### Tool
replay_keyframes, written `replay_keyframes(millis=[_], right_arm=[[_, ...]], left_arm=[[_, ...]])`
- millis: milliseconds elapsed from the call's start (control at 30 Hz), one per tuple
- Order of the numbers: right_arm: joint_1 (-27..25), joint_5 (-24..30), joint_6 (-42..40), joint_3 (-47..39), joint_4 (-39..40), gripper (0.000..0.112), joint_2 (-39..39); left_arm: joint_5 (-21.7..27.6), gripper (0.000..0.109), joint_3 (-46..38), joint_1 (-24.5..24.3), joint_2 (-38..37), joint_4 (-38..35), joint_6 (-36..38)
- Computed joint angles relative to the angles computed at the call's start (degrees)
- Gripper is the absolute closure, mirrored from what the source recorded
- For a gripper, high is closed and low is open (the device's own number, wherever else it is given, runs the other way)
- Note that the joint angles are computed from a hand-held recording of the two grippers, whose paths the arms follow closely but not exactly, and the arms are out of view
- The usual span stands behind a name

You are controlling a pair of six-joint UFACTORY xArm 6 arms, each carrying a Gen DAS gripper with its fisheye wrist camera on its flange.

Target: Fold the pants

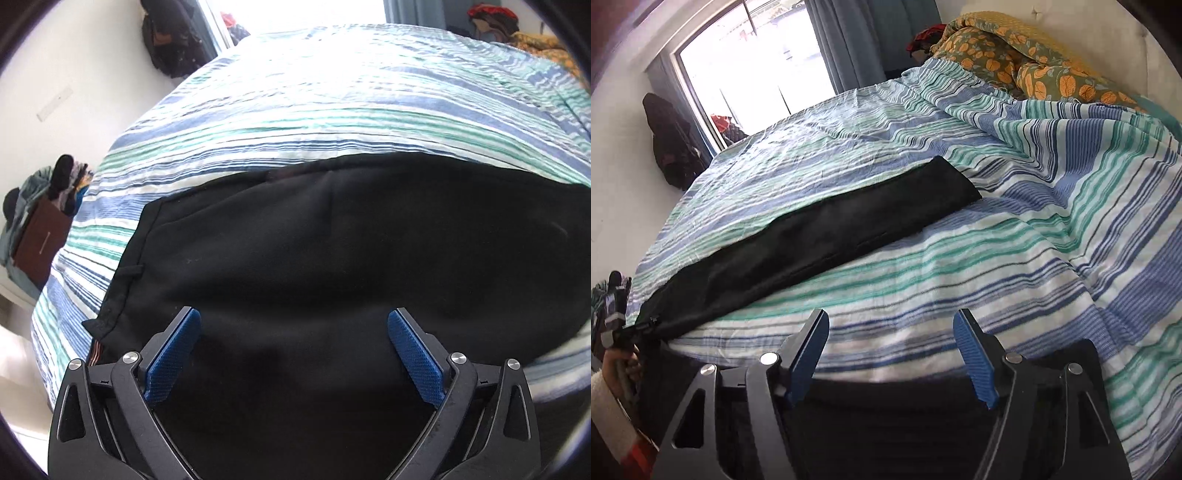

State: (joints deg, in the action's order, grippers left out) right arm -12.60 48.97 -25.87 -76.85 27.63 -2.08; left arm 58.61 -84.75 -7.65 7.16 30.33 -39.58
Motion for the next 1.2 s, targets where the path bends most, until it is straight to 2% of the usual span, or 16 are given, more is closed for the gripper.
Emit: replay_keyframes(millis=[67, 133, 267, 433, 467, 500, 533, 567, 667, 767, 800, 867, 967, 1033, 1133, 1200], right_arm=[[-2.28, 5.34, 0.43, 0.73, -0.19, 0.043, -1.52], [-4.74, 6.81, 4.06, 0.57, -3.2, 0.043, -1.66], [-9.13, 6.73, 7.09, -5.94, -11.39, 0.043, 4.52], [-12.08, 23.15, 2.37, -22.81, -9.4, 0.046, 18.18], [-11.36, 23.6, 1.64, -23.74, -11.61, 0.05, 19.2], [-10.3, 22.53, 0.7, -23.53, -14.81, 0.07, 19.2], [-9.52, 21.28, -1.48, -23.25, -16.63, 0.102, 18.75], [-9.11, 19.64, -3.6, -22.6, -16.89, 0.103, 17.79], [-8.17, 10.54, -6.49, -17.62, -19.31, 0.102, 14.24], [-7.63, 11.58, -1.38, -17.36, -25.74, 0.096, 15.66], [-7.13, 10.09, 0.68, -15.87, -28.04, 0.087, 14.63], [-6.16, 5.49, 3.52, -11.0, -30.3, 0.08, 10.0], [-3.88, 1.33, -1.09, -2.47, -20.99, 0.063, 0.31], [-1.2, 3.39, -4.84, 1.78, -11.56, 0.048, -4.87], [4.24, 5.28, -6.17, 9.33, -3.33, 0.046, -10.76], [8.02, 5.15, -4.48, 14.07, -2.39, 0.046, -12.75]], left_arm=[[-3.04, 0.007, 5.6, -2.34, -5.68, -3.15, 2.38], [-5.3, 0.007, 11.79, -5.67, -11.57, -6.47, 5.63], [-3.28, 0.007, 20.45, -14.0, -18.99, -9.05, 9.81], [-2.45, 0.006, 26.87, -21.08, -21.47, -4.14, 6.62], [-2.83, 0.006, 27.38, -21.09, -21.85, -3.92, 5.41], [-2.9, 0.006, 27.27, -20.75, -21.88, -5.12, 5.46], [-2.94, 0.006, 27.08, -20.27, -21.93, -6.67, 6.15], [-3.12, 0.006, 27.07, -19.78, -22.15, -8.05, 6.82], [-3.97, 0.006, 28.16, -19.59, -23.1, -9.52, 6.19], [-2.28, 0.006, 27.64, -20.59, -23.2, -8.52, 5.03], [-1.14, 0.007, 26.91, -20.91, -23.24, -8.09, 4.64], [-2.75, 0.007, 26.82, -20.53, -24.5, -7.15, 4.27], [-5.48, 0.006, 25.9, -21.35, -24.31, -5.58, 2.86], [-5.53, 0.006, 24.64, -21.59, -22.16, -5.72, 3.01], [-1.07, 0.006, 24.04, -21.83, -19.0, -7.28, 4.38], [-2.33, 0.006, 26.95, -20.5, -21.85, -9.25, 4.9]])
